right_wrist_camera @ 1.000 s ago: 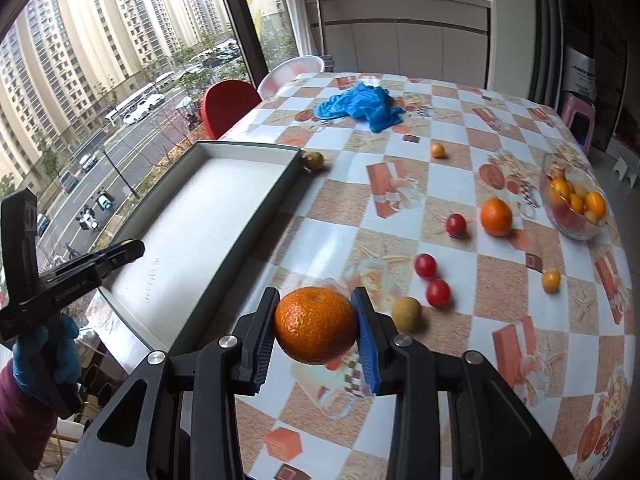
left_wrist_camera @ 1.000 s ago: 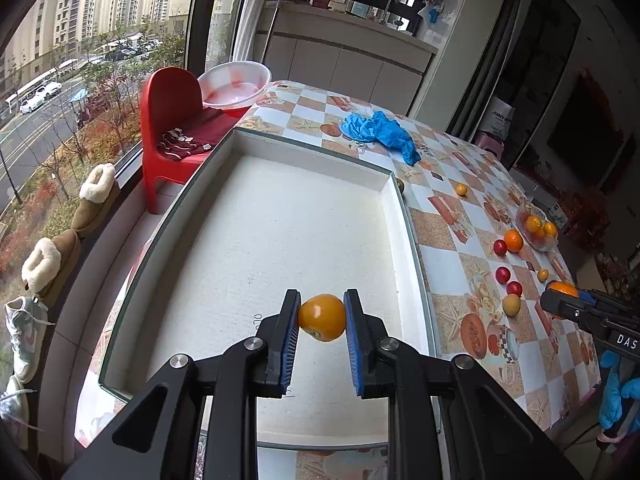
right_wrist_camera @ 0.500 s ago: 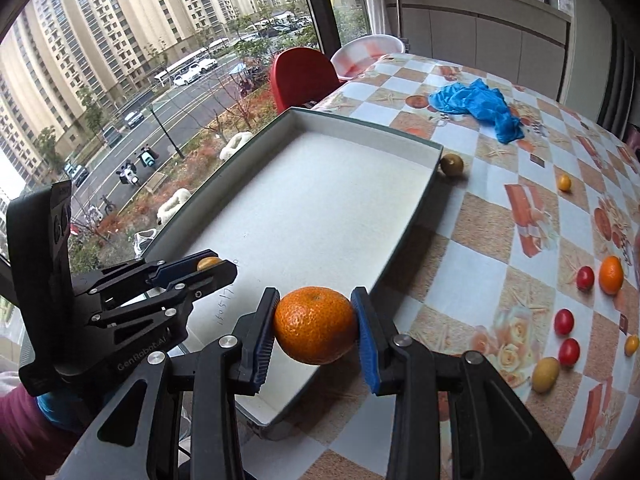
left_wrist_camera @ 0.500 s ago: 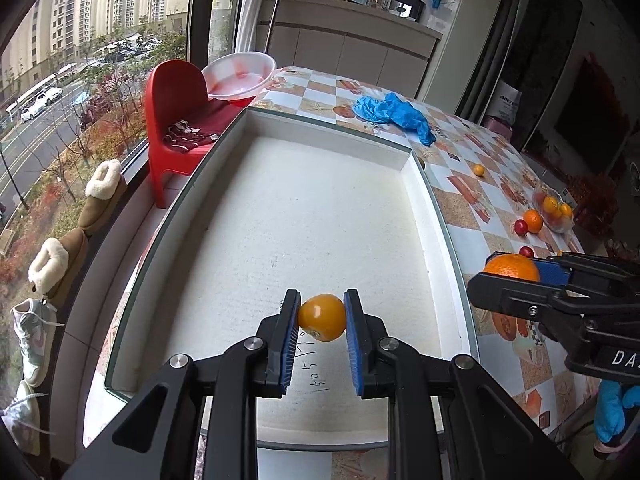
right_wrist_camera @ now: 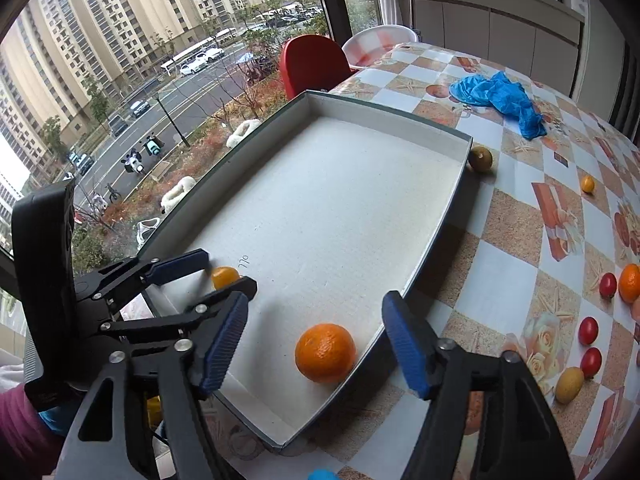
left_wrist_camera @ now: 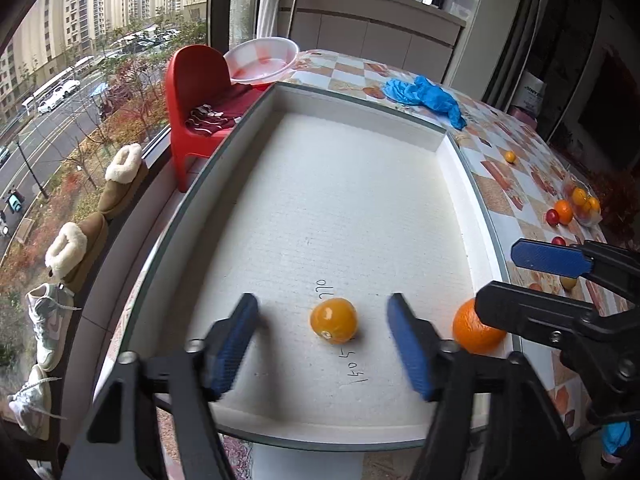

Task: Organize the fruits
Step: 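Open the left gripper to drop the small orange while the right releases the large orange into the tray, then withdraw both grippers from the tray back over the table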

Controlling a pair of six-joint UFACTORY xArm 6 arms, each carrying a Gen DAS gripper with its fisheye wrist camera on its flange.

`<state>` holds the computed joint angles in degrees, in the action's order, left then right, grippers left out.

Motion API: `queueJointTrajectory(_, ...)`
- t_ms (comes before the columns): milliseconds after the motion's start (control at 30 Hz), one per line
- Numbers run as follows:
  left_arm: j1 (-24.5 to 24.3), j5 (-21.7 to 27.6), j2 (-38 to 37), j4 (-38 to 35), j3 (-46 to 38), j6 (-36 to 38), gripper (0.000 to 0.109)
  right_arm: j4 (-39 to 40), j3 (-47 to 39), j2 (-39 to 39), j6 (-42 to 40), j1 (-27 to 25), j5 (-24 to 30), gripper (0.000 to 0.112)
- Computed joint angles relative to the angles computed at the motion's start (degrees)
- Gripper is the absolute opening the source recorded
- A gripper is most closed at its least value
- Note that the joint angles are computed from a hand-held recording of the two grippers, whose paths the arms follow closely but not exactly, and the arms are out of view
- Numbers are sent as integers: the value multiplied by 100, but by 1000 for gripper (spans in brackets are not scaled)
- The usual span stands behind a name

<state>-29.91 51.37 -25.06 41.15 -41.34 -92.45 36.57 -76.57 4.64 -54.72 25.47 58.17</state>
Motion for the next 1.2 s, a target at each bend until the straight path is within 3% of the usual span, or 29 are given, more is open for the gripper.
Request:
queueJointTrajectory(233,-35,-66,-32,57,-73,-5,81,6,80,-129,41,-148,-430,87)
queueJointTrajectory(367,-143,-152,85,185,-246,-11,81,-89,275,-233,72,-398,-1042,91)
queueJointTrajectory(633,-583,-653,981,421,-1226,417,81,-492,186,75,477,-1259,-1512,92)
queueJointTrajectory(667,-650,-732,1165,398,-1410,577,81,-553,172,128,560,-1388,-1568,93)
queueJointTrajectory(700,-713,-788,1355,347,-1605,750,81,-603,139,195,640,-1509,-1609,103)
queueJointTrajectory(767,-851,-806,1770,216,-2008,1030,103,-659,104,315,772,-1740,-1737,103)
queueJointTrajectory(900,-1018,-947,2512,-85,-2667,1372,103,-986,-77,607,1109,-2144,-1735,103)
queueJointTrajectory(1133,-1107,-289,3551,-281,-3806,1758,103,-1671,-233,1016,1625,-2526,-2077,103)
queueJointTrajectory(1200,-1057,-201,3772,-305,-4007,1764,103,-1501,-258,1078,1523,-2584,-2216,103)
